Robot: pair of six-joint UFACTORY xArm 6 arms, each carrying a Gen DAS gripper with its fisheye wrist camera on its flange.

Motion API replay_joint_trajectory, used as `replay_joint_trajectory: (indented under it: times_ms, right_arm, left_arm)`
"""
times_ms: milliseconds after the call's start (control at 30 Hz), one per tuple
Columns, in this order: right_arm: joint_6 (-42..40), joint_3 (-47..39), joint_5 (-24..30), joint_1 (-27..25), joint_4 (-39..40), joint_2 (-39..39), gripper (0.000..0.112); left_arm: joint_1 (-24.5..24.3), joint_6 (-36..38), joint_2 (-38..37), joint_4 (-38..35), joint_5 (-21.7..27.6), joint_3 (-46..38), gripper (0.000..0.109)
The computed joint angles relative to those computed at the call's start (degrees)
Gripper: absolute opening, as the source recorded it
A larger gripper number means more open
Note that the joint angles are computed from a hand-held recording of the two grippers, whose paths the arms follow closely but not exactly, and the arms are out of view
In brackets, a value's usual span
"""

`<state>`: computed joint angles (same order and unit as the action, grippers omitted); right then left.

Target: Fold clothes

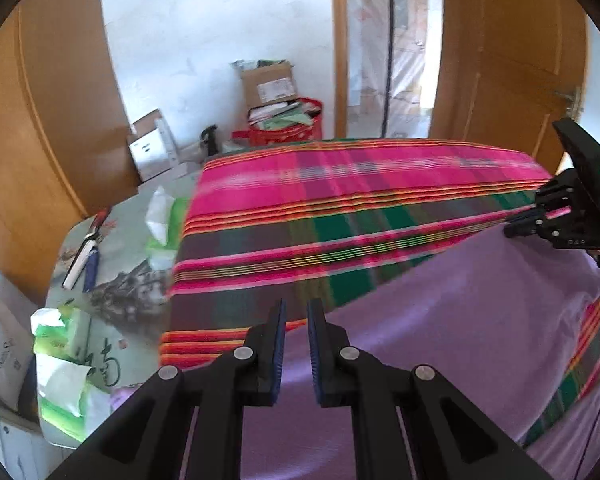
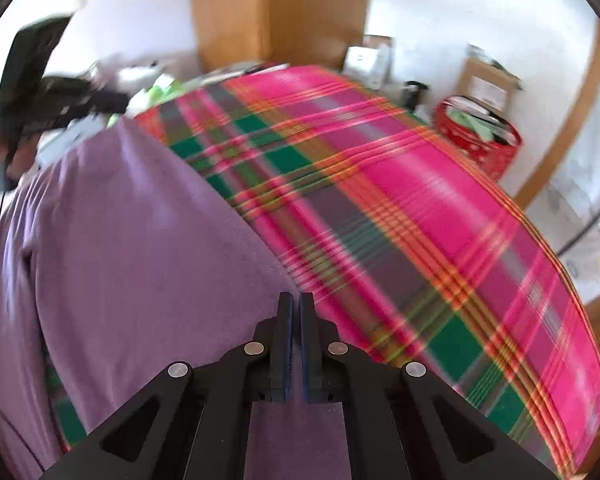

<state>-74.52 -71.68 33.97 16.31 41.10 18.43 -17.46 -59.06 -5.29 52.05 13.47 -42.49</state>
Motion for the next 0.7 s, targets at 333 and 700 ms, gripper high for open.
replay_joint_trajectory:
  times_ms: [333, 700]
  right_arm:
    - [-2.30, 2.57, 3.43, -4.97, 2.93, -3.51, 0.030]
    - [-2.35, 6.52, 10.36, -17.40, -2.76, -6.95, 0.034]
  left_arm:
    - [6.78, 2.06, -2.79, -2.54, -0.99, 6.52, 0.011]
    - [-3.14, 8.77, -6.05, -11.29, -7.45, 9.19, 0.011]
